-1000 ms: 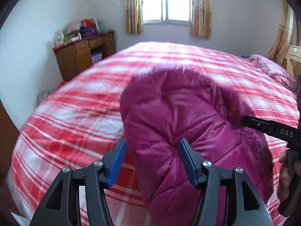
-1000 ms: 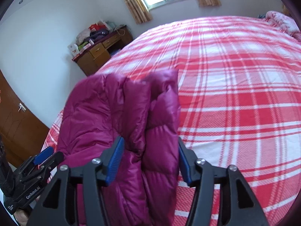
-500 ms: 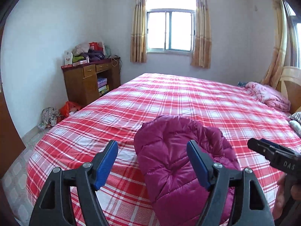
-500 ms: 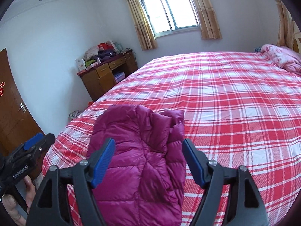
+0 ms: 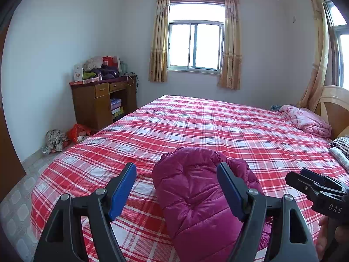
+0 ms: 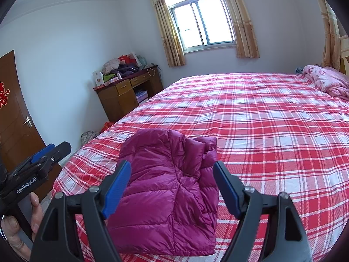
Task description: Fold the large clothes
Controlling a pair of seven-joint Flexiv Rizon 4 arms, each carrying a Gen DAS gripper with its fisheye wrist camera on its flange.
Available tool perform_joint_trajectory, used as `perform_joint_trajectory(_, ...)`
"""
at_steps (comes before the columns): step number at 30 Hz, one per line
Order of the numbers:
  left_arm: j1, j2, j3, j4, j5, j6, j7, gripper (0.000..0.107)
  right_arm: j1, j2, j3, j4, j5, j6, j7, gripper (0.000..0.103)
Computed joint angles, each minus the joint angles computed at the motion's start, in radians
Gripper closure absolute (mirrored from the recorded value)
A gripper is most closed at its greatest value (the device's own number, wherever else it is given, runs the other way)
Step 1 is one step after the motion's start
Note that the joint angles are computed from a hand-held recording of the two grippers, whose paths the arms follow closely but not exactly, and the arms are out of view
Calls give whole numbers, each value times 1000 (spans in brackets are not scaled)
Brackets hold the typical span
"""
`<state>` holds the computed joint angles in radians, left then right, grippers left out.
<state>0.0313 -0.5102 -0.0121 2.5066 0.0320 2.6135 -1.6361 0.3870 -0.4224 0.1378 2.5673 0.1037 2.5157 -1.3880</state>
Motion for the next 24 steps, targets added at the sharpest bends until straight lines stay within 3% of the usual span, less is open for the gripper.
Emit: perform_joint_trajectory(24, -13, -4, 2, 1, -17, -4, 13, 30, -13, 4, 2, 12, -10, 13, 3, 20)
